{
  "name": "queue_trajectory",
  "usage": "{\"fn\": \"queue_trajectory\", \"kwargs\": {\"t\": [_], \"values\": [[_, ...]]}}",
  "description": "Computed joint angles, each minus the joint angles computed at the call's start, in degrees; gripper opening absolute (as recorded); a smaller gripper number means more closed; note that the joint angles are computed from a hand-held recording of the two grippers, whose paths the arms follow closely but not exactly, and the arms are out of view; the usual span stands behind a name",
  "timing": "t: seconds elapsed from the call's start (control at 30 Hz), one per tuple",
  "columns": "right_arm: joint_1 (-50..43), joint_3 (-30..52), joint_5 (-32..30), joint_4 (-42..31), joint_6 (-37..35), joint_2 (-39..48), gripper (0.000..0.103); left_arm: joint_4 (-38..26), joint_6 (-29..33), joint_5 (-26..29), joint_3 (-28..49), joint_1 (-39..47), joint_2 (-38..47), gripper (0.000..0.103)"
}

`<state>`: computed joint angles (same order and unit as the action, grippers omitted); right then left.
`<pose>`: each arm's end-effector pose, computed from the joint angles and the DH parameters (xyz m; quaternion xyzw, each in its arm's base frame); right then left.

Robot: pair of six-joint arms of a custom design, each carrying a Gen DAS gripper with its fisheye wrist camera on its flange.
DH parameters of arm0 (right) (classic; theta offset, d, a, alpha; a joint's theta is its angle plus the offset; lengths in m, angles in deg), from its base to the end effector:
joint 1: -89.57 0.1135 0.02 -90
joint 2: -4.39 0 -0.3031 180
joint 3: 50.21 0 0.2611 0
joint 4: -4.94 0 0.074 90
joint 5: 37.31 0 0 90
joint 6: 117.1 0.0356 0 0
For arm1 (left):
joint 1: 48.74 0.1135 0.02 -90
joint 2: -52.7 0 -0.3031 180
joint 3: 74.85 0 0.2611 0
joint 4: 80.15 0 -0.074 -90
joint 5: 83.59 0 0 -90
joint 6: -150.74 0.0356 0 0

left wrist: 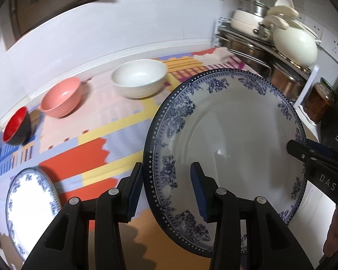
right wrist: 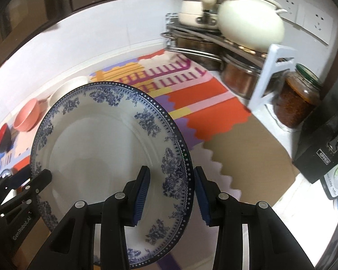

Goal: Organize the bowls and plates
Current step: 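Lift the blue-floral plate with both grippers and carry it toward the sink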

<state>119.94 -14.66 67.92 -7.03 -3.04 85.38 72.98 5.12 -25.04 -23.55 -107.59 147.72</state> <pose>0.1894 0.1002 0.1355 -0.0152 0.9520 0.0141 0.3055 0.1555 -0.2214 0.1365 -0.0189 0.9497 0.0081 0.3125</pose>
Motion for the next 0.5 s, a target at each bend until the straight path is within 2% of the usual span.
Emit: {"fn": "queue_trajectory", "kwargs": {"t": [0.23, 0.5], "values": [[8.5, 3.0, 1.7, -2.2, 4.5, 2.5, 0.041, -2.9, -5.0, -1.2, -7.4, 0.0, -7.3, 0.042], [17.8, 7.8, 3.8, -5.2, 8.5, 5.5, 0.041, -9.4, -10.2, -2.6, -13.5, -0.5, -17.3, 0.042]]}}
